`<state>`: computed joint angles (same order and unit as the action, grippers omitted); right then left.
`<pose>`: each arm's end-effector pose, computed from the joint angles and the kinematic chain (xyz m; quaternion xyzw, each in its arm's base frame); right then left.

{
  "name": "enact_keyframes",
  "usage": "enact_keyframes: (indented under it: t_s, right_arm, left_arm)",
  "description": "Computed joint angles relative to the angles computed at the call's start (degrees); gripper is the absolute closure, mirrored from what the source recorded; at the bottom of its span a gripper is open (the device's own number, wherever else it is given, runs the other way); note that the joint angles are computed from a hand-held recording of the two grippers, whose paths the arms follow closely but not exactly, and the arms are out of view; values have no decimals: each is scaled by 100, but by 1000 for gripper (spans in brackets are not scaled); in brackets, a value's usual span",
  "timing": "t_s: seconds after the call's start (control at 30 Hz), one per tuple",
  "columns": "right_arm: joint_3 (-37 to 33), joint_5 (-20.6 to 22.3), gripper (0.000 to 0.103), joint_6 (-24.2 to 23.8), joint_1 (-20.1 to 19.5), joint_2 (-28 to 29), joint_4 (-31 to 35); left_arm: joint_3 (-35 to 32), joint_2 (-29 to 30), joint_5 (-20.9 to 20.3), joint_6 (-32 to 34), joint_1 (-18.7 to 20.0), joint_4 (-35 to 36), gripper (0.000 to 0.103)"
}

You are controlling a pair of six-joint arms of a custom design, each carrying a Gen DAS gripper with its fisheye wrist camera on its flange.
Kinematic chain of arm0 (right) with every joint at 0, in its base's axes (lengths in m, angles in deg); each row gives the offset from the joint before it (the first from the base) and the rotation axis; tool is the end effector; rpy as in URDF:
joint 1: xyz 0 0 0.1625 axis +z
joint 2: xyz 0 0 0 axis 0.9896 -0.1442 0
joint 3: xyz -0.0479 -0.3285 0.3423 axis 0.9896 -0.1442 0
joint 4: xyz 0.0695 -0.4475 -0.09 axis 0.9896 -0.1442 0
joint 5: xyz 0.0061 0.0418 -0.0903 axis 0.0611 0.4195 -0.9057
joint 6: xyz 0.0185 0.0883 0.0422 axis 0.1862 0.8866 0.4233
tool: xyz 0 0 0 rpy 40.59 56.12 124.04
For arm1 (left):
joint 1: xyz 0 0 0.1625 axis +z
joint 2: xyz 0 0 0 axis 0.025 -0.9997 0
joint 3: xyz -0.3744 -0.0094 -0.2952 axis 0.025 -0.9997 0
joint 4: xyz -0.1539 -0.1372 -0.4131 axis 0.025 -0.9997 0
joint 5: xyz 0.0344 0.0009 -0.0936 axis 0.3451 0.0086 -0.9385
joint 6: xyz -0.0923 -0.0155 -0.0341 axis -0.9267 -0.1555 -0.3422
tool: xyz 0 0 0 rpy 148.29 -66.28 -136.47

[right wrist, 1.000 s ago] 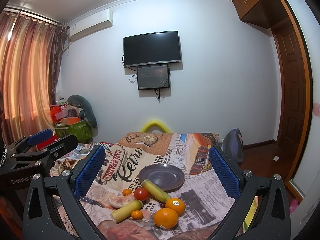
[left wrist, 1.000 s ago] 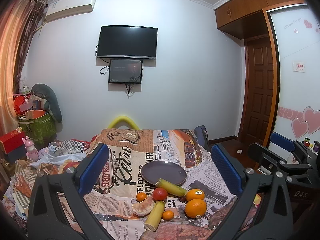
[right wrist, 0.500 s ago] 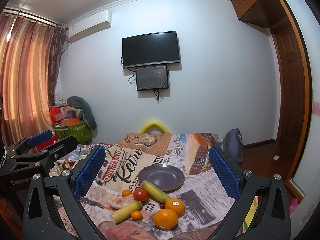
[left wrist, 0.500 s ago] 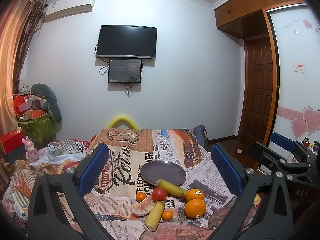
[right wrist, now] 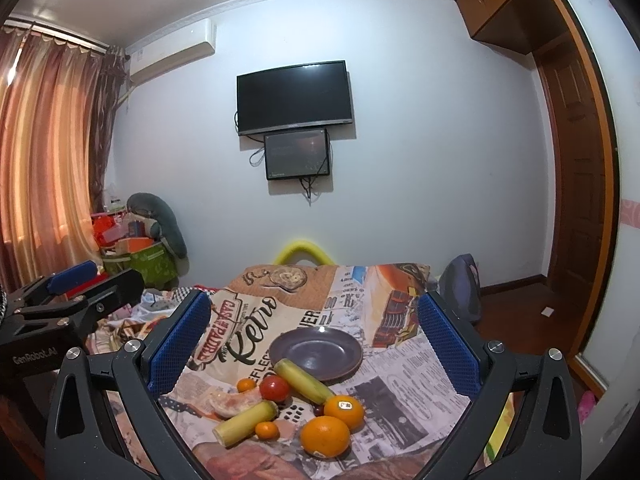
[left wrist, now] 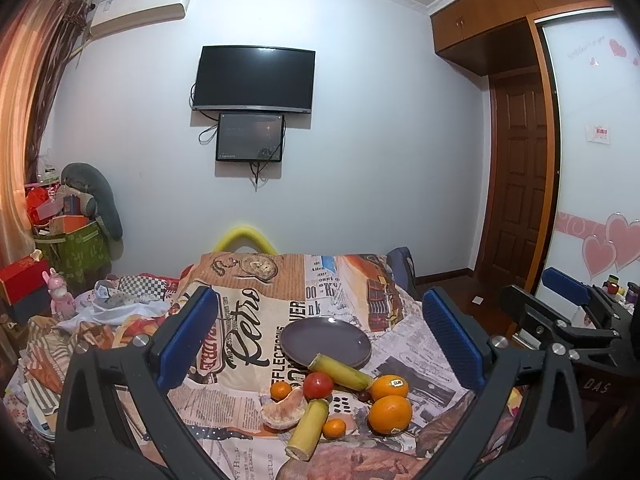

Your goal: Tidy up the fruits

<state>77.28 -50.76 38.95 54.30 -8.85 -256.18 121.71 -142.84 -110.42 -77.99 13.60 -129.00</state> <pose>0.3614 -0.2658 0.1913 0.2593 -0.7303 0.5843 0.2406 -0.2149 -0.2868 0.3235 0.3260 0.7576 -0.5332 0.1884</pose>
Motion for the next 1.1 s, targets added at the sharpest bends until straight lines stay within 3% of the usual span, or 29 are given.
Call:
enact_keyframes:
  t_s: [0.1, 0.2, 0.33, 0.6, 0.73, 0.87, 1.1]
  right_arm:
    - [26, -5, 1, 82, -51, -35, 145]
    - [147, 51, 9, 440, -248, -173, 682]
    - [233, 38, 19, 745, -460, -243, 1130]
    - [307, -17, 20, 1186, -854, -310, 2050]
    - [340, 37, 20, 1348, -1043, -333, 2442]
    - [422, 393, 20, 1569, -1362, -402, 2919]
    - [425, 750, 20, 2007, -1836, -446, 3764]
  left_arm:
    - [-32, 88, -80, -50, 156, -19, 0]
    - [-82, 199, -210, -117, 386, -2, 3]
    - [-177, 350, -393, -225, 764, 174, 15]
    - [-558, 752, -1299, -369, 1912, 908, 29]
    - [-771, 989, -1722, -446, 2477, 1326, 40]
    - [-907, 1320, -1864, -419, 2841, 1547, 50]
    - [-1030, 1785, -2226, -230, 3288, 1727, 55]
